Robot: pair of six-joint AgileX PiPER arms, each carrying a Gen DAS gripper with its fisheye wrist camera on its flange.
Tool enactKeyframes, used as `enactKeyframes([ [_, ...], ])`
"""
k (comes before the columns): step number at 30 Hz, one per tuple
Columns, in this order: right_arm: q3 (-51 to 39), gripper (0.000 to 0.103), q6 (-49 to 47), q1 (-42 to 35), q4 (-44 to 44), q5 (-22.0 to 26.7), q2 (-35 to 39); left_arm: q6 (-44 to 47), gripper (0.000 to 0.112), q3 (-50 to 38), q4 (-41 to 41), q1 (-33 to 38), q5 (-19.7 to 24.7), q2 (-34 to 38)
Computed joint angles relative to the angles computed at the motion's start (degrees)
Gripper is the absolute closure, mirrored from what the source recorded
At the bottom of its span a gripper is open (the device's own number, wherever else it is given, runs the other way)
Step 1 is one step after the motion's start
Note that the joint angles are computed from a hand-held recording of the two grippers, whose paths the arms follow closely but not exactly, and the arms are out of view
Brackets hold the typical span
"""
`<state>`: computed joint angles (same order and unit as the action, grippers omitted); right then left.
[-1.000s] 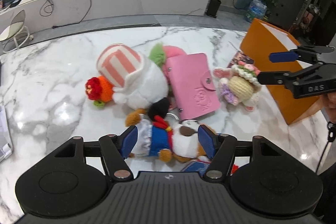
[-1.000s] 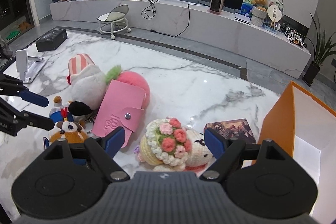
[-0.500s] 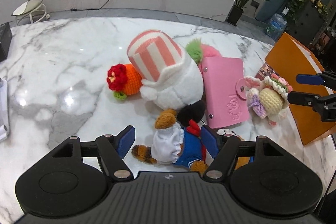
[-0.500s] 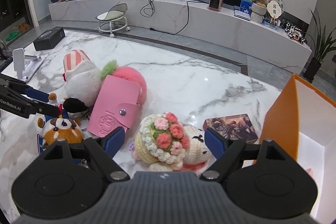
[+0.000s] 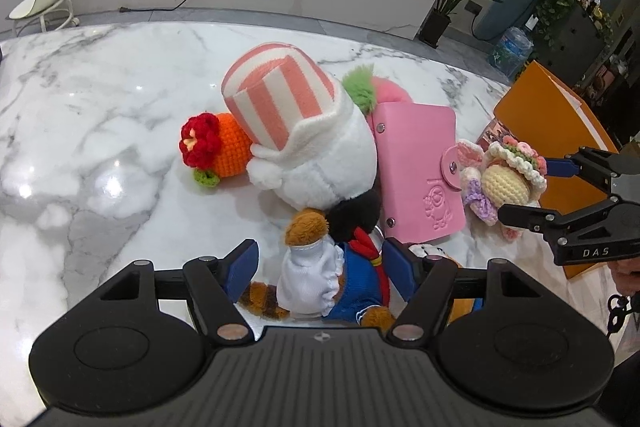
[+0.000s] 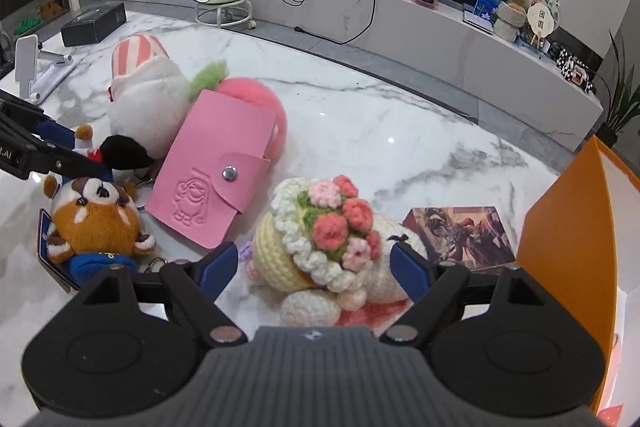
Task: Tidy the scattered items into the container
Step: 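Grasp the plush doll with the left tool while the right tool grasps the crocheted doll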
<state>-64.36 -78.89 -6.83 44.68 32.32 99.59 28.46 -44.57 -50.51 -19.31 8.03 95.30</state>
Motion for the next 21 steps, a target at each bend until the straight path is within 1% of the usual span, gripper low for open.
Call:
enactKeyframes([
  [2,0.0,0.022,-0.1,0.2,-0.1,-0.5,-0.1,5.4,0.031,0.4,-5.9,0.1,-0.3,0.1],
  [5,0.3,0.026,-1.2,0.2,0.5,-1.1,-0.3,10.1,0.031,0.9,-11.5,0.3,-0.5,0.0],
  [6,0.3,0.027,-1.3,0.1,0.5,-1.0,-0.3,11.2,0.033,1.0,-12.7,0.3,-0.5,-0.1],
  [9,-0.2,0.029,-1.4,-0.4,0.8,0.0,-0.1,8.4,0.043,0.9,-9.2,-0.5,-0.7,-0.9],
  [10,-0.4,0.031,-1.5,-0.5,1.0,0.4,-0.1,6.3,0.050,0.8,-6.8,-0.8,-0.8,-1.1],
  [11,-0.5,0.033,-1.8,-0.6,1.2,0.7,0.0,1.8,0.056,0.5,-2.1,-1.2,-0.8,-1.1],
  [13,-0.5,0.033,-1.9,-0.5,1.3,0.8,0.0,-7.2,0.057,-0.1,7.7,-1.9,-0.6,-1.1],
  [14,-0.5,0.033,-2.0,-0.5,1.4,0.8,0.0,-10.6,0.058,-0.4,11.3,-2.2,-0.4,-1.1],
  [15,-0.5,0.033,-2.1,-0.5,1.5,0.7,0.0,-11.9,0.059,-0.4,12.6,-2.2,-0.3,-1.2],
  [18,-0.7,0.035,-2.2,-0.7,2.0,1.2,0.2,-10.6,0.064,-0.5,11.4,-1.7,0.4,-1.6],
  [19,-0.8,0.035,-2.2,-0.8,2.2,1.4,0.2,-10.2,0.067,-0.5,11.2,-1.6,0.5,-1.8],
  [20,-0.9,0.035,-2.2,-0.9,2.3,1.6,0.2,-10.1,0.077,-0.5,11.3,-1.4,0.7,-2.0],
  [21,-1.0,0.035,-2.2,-0.9,2.4,1.8,0.2,-10.5,0.078,-0.6,12.4,-1.1,1.2,-2.4],
])
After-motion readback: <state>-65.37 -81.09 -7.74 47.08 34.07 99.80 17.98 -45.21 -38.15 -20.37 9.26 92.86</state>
